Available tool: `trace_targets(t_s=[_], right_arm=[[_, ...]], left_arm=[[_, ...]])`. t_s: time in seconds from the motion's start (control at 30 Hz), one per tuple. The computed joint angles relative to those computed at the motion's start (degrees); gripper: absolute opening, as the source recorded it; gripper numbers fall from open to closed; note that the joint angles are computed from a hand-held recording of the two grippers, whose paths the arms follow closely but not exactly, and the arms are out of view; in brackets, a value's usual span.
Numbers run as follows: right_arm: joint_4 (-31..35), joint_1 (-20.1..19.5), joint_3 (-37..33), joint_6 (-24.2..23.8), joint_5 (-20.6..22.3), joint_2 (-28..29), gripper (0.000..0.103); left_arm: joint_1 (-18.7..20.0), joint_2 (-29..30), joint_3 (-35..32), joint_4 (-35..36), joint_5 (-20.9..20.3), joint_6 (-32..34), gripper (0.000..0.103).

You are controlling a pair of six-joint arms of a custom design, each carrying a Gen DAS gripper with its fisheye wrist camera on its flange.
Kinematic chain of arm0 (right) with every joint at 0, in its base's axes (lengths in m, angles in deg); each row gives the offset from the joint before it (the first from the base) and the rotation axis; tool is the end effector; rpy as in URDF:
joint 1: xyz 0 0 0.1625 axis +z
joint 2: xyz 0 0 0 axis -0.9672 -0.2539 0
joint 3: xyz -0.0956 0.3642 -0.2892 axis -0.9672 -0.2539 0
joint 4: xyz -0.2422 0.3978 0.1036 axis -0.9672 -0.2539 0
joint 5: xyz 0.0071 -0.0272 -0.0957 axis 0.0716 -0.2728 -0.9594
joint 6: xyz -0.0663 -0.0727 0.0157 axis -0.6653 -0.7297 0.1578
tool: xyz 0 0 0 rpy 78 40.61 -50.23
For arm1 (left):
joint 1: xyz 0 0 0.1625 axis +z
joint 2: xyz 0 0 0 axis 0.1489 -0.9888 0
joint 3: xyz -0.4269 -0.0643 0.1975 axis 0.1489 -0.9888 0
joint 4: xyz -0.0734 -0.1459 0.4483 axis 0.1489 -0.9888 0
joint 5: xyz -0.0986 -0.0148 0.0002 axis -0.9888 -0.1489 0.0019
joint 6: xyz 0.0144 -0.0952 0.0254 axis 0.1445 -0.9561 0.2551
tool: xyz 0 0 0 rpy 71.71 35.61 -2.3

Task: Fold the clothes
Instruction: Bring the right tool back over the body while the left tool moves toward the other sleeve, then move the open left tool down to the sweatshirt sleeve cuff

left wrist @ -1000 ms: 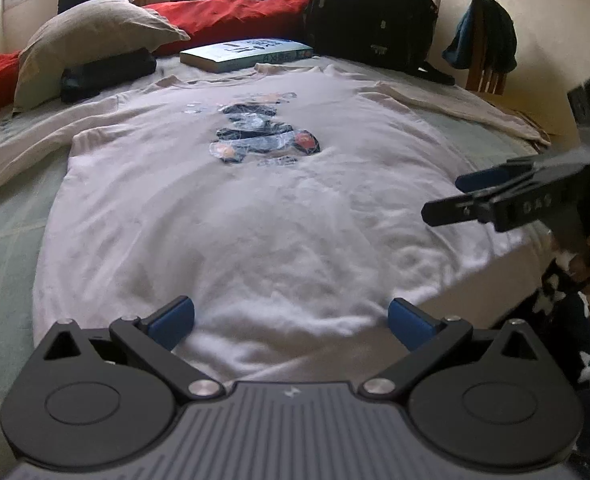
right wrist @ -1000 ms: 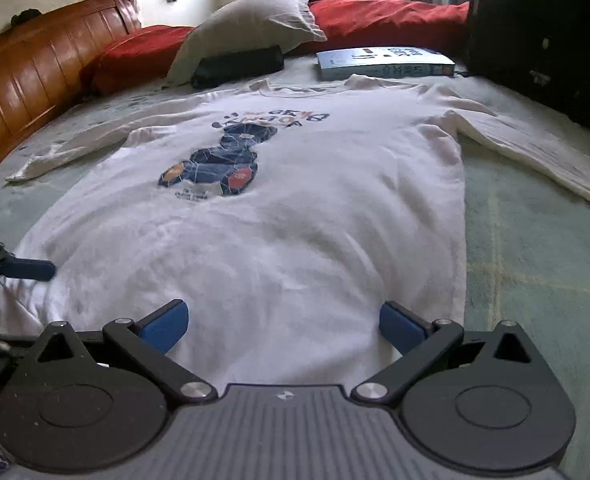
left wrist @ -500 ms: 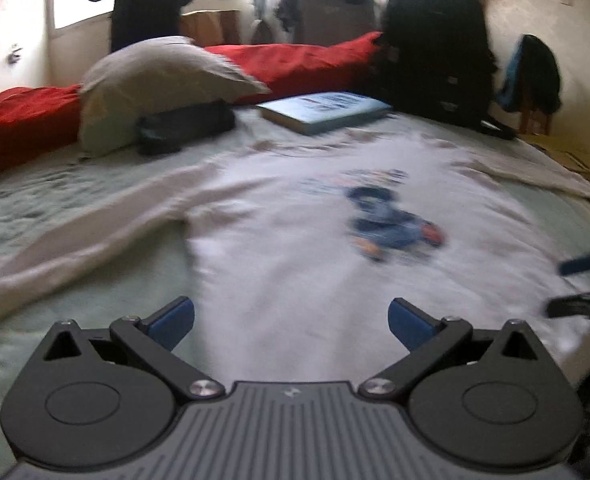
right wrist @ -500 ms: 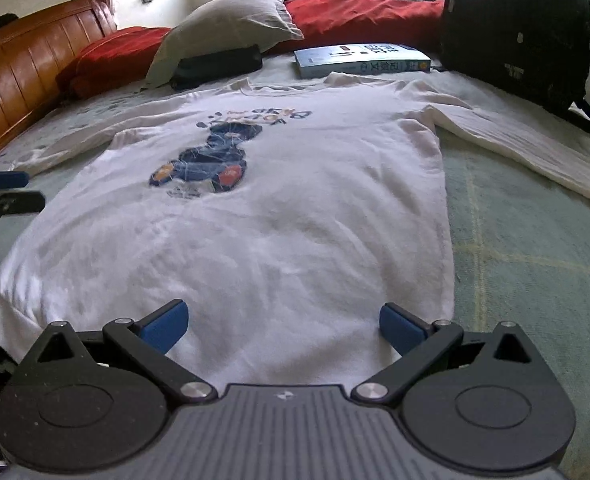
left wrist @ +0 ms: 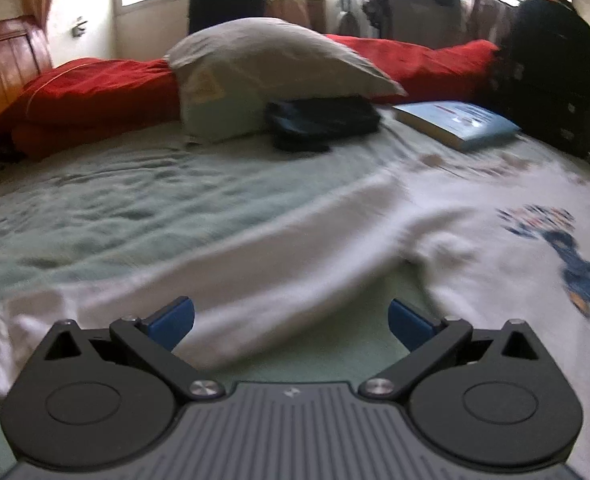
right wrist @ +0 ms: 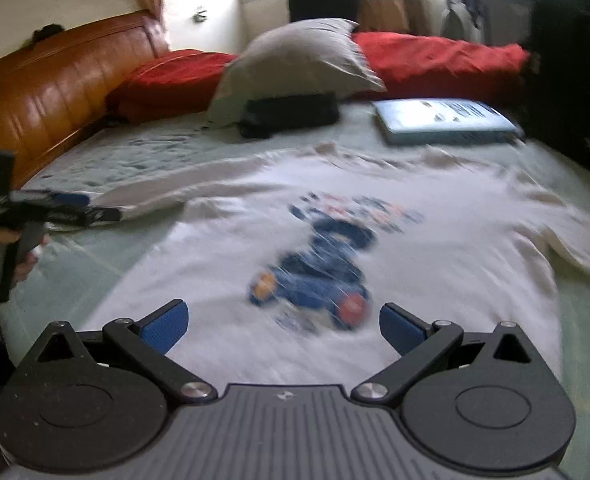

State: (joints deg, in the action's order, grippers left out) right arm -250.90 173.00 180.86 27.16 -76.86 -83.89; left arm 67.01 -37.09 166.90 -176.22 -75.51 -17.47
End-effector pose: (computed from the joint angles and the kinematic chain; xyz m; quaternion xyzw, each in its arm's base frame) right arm 0.1656 -0.4946 0.0614 0.2046 -0.8795 0.3615 0.2324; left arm 0.0166 -0.6660 0.2335 0.2855 0.8477 -0.3329 0.2984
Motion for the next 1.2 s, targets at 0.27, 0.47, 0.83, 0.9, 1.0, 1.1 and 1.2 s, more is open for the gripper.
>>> trace_targets(t_s=[0.27, 0.47, 0.83, 0.9, 1.0, 1.1, 1.2], right_arm=[[3.84, 1.92, -4.49, -0.59, -0.88, 3.07, 0.103], [6.38, 2.27, -6.03, 2.53, -2.81, 3.78, 0.103], [6.28, 3.9, -6.72, 2.41, -3.44, 4.74, 0.103], [6.41, 4.09, -6.88, 2.54, -3.69, 4.94, 0.103], [6.08, 4.37, -6.9, 2.55, -4.44, 5.18, 0.103], [5.33, 4.53, -6.69, 1.99, -5.35, 5.21, 0.103], [5.5, 4.21, -6.7, 2.24, -5.06, 5.07, 0.103]], left_arm=[[6.2, -0.89, -4.06, 5.73, -4.05, -5.2, 0.102], [9.54, -4.71, 0.06, 2.07, -8.67, 0.31, 0.102], [16.07, -10.3, 0.89, 4.54, -18.43, -15.15, 0.102], [16.82, -9.18, -0.85, 4.07, -19.72, -17.34, 0.102], [17.09, -8.67, -2.45, 4.91, -19.99, -21.14, 0.102], [15.69, -9.62, -2.34, 7.43, -16.63, -22.17, 0.102], [13.37, -11.41, -0.51, 9.21, -12.88, -20.28, 0.102]])
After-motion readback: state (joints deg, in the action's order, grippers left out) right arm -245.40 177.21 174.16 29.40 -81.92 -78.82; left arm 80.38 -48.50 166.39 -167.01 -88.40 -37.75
